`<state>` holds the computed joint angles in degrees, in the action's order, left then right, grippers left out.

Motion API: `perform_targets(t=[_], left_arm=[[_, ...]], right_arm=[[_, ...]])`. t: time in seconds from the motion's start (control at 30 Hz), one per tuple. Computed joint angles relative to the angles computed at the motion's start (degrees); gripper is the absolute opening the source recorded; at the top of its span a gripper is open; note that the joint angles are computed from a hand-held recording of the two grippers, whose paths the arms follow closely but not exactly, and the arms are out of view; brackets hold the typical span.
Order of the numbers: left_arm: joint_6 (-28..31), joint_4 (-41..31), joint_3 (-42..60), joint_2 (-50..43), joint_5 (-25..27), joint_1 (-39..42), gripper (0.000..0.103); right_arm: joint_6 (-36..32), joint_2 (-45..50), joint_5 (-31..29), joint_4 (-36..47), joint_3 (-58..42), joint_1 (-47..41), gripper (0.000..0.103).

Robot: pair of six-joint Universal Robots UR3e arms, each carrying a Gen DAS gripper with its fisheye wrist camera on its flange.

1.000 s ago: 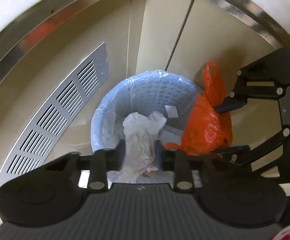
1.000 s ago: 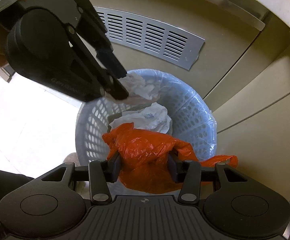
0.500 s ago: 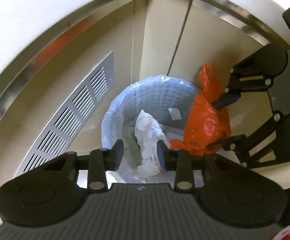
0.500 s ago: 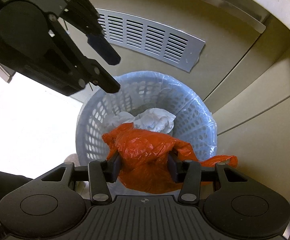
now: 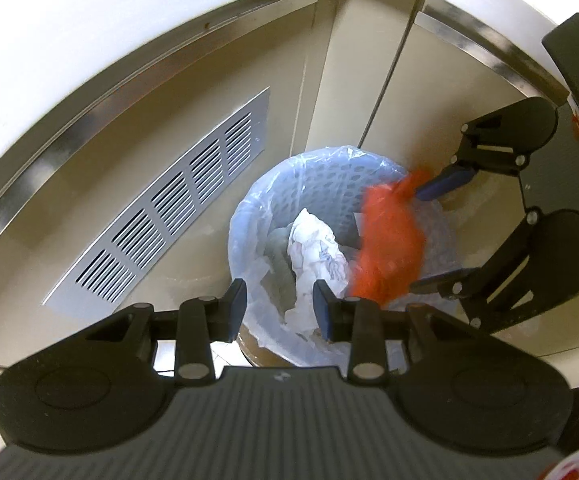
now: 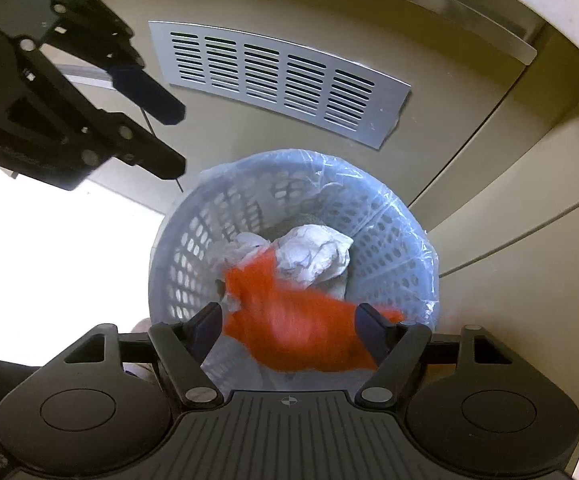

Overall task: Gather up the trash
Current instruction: 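Open both grippers to drop the tissue and orange bag into the wastebasket, then move the right gripper up to the cardboard tube while the left gripper moves to the green wrapper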

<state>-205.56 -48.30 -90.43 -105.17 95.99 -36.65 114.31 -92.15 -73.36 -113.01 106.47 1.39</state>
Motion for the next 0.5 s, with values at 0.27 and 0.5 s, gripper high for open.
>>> perform_targets(t=[0.27, 0.5], left_arm=[[-2.39, 0.55, -2.75, 3.03, 1.5, -0.72, 0.032], [-3.73, -0.22, -2.68, 6.69, 4.3, -2.15, 0.035]], right_arm=[[0.42, -2.14, 0.44, 2.0, -0.88, -0.39, 0.073], [1.76, -7.44, 5.4, 8.64, -4.94, -2.71, 0.073]])
